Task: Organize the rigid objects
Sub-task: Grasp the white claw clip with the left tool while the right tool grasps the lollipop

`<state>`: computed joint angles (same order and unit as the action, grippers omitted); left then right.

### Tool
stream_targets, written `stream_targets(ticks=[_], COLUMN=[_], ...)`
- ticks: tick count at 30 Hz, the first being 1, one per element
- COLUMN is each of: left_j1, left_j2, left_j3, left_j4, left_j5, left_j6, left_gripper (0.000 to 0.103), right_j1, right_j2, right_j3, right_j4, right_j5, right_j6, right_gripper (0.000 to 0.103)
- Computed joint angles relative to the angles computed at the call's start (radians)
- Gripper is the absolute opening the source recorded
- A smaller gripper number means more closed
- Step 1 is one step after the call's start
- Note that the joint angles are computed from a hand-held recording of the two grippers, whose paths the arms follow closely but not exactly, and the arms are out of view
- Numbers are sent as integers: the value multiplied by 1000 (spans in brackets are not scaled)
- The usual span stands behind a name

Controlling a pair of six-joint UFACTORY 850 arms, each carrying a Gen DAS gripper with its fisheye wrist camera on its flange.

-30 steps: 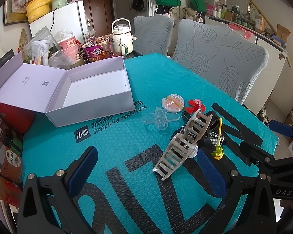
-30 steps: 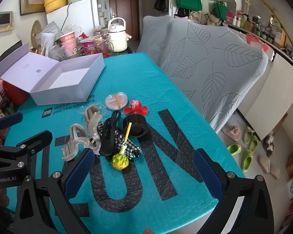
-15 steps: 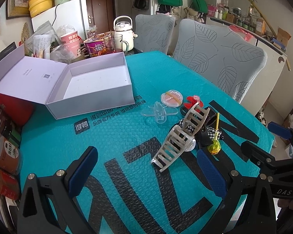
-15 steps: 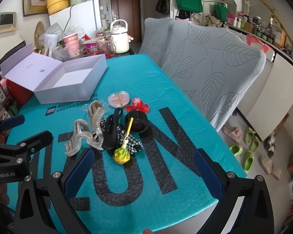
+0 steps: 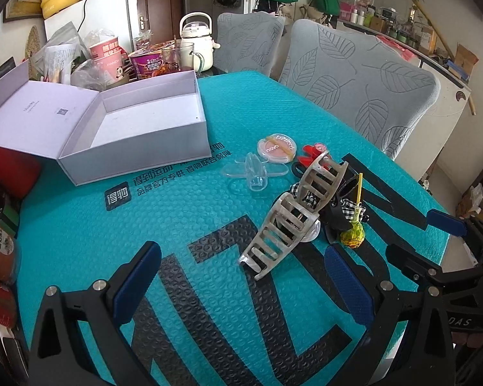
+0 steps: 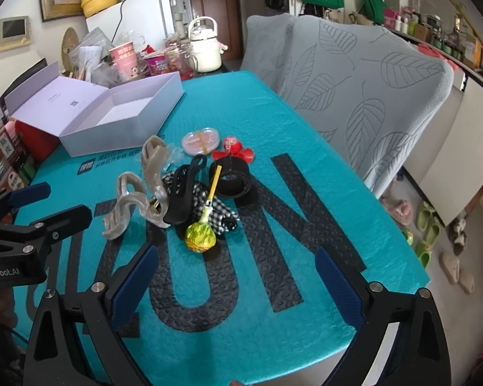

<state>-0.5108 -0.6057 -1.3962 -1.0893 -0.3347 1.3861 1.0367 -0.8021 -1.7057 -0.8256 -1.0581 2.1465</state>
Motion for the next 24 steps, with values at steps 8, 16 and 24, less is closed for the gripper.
stream_targets(ticks=[8,16,24], left_j1=[-12,-20,-32], left_j2=[-60,-139,-195], left_j3=[-60,-157,-230], left_j4=[73,119,167], left_j5=[-39,-134,-205], left_j6=[-64,-94,-131], left_gripper=[99,92,64], right_j1=[-24,-42,-50], right_j2=[23,43,47], right_j3=[76,132,143], right_j4=[-4,-27,-66], right_j5=[125,220,266], right_j6=[17,19,15], right_gripper=[86,77,55])
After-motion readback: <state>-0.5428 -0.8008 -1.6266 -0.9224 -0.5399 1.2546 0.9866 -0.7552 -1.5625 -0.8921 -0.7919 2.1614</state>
